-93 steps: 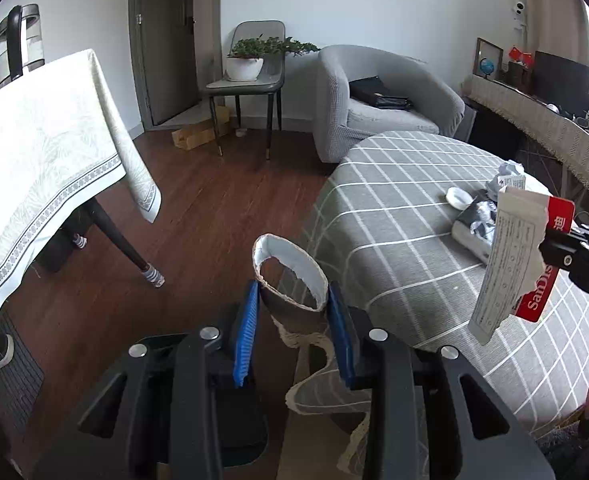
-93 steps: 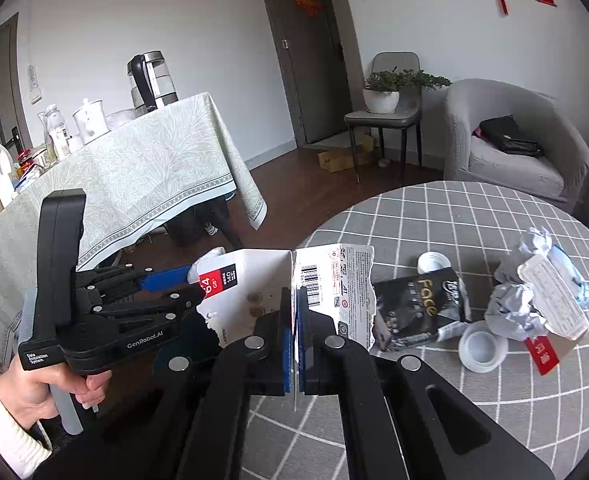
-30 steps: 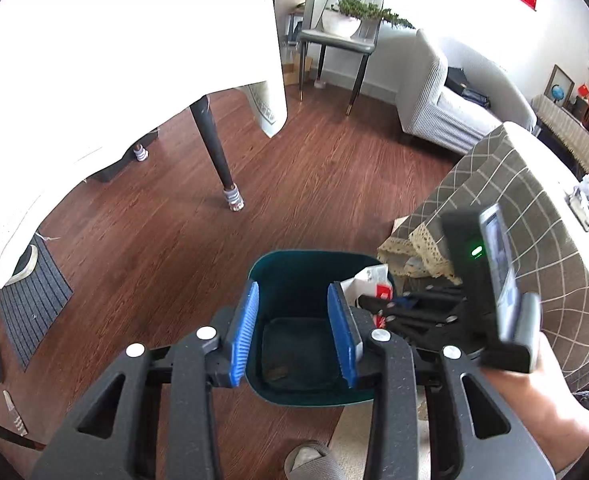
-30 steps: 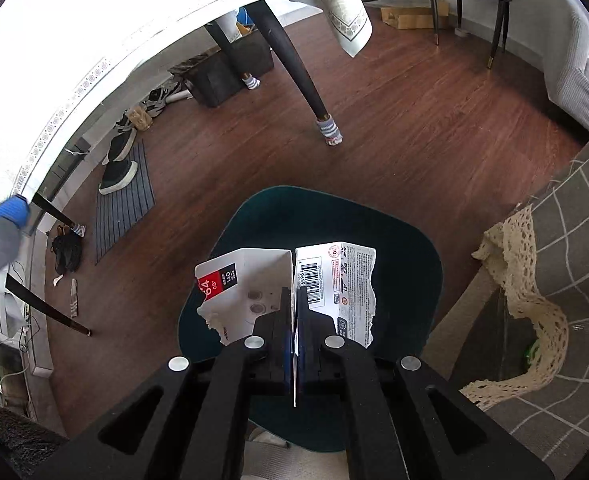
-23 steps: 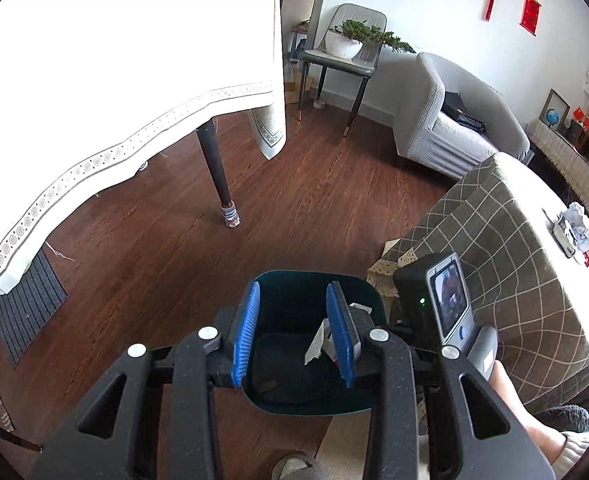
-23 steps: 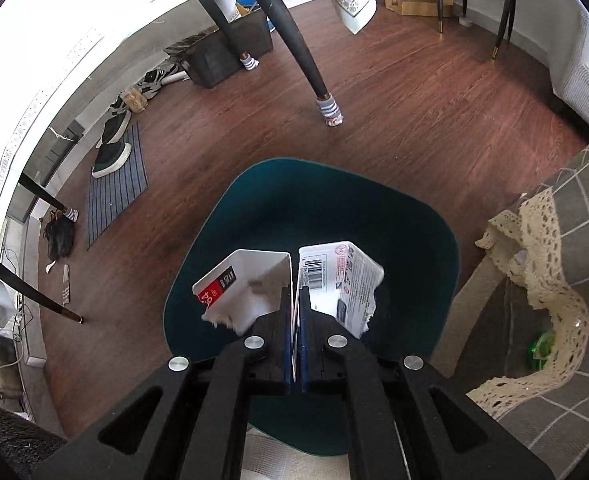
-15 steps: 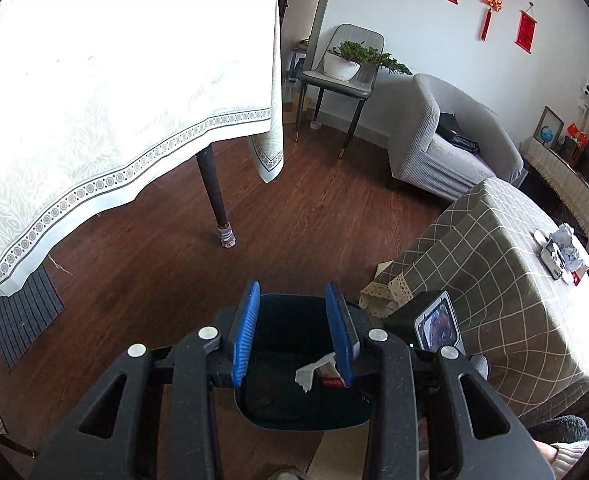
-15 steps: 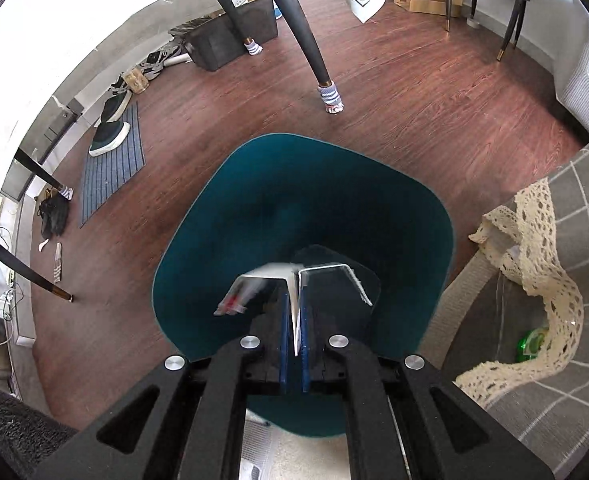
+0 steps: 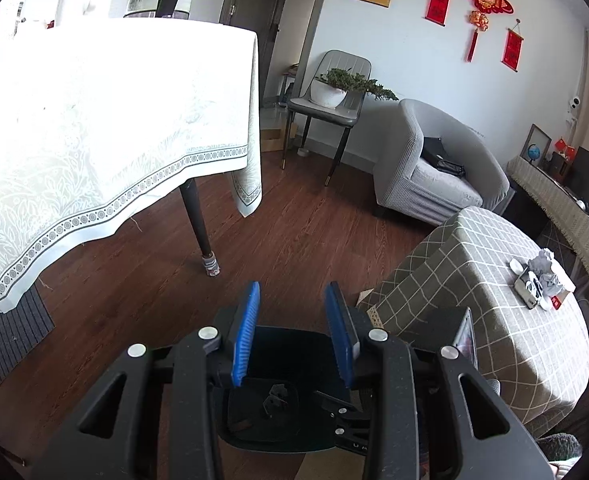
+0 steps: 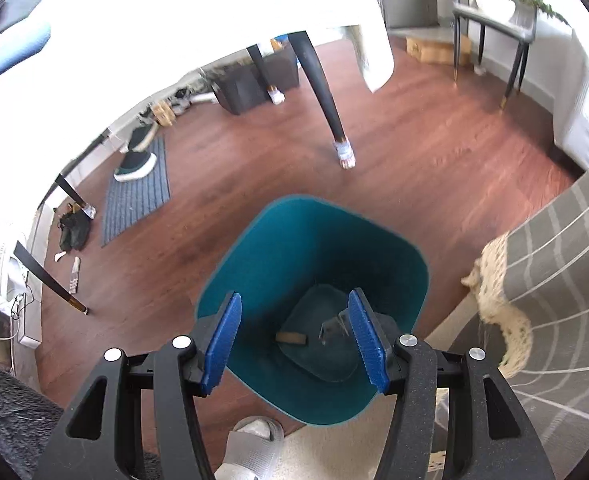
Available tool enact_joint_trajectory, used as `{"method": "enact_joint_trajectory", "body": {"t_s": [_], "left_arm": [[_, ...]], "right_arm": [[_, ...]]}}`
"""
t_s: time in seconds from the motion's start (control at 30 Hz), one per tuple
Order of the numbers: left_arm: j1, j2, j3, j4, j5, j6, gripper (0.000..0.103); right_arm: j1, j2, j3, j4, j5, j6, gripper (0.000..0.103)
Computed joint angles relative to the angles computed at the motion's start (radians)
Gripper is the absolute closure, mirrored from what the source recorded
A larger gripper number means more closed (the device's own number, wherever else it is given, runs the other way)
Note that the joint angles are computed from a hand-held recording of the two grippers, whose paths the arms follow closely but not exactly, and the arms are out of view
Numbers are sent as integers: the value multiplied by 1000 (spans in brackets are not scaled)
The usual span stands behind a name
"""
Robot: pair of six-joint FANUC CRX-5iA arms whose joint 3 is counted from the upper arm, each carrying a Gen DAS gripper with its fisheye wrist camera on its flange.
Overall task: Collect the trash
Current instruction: 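Move both tools back toward the table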
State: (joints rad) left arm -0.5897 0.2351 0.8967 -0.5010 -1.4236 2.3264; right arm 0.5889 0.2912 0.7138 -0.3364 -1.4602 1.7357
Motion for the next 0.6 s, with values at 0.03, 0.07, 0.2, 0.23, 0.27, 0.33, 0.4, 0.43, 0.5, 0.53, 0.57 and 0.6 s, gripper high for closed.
{"method": "enact_joint_trajectory", "body": {"t_s": [0.03, 0.07, 0.2, 0.23, 0.27, 0.33, 0.4, 0.43, 0.5, 0.53, 0.57, 0.6], "left_arm": [[-8, 3, 12, -12, -1, 3, 66], [-14, 10, 29, -22, -1, 7, 66], [-29, 30, 73, -45, 5, 10, 66], [-33, 39, 88, -49, 0, 9, 66], [-36, 51, 107, -52, -6, 8, 66], [-38, 74, 141, -49, -11, -2, 66], [-49, 111, 201, -56, -26, -23, 65], [-53, 122, 217, -55, -25, -30, 64], [-60, 157, 267, -45, -24, -50, 60], [-64, 174, 291, -42, -22, -60, 57], [-67, 196, 324, -35, -24, -73, 54], [-69, 225, 367, -28, -33, -93, 52]], "right_arm": [[-4, -11, 3, -3, 9, 10, 46], [-5, -25, -1, -3, 24, 20, 46], [-22, -84, -14, 7, 88, 64, 46], [-30, -102, -21, 8, 103, 73, 46], [-40, -114, -23, 7, 113, 79, 46], [-63, -139, -30, 7, 132, 92, 44], [-93, -155, -27, 4, 140, 97, 41], [-109, -160, -21, 3, 140, 100, 40], [-135, -174, -23, 11, 154, 108, 38], [-149, -175, -17, 16, 157, 112, 36], [-166, -177, -14, 21, 162, 118, 35], [-184, -176, -7, 24, 163, 124, 34]]}}
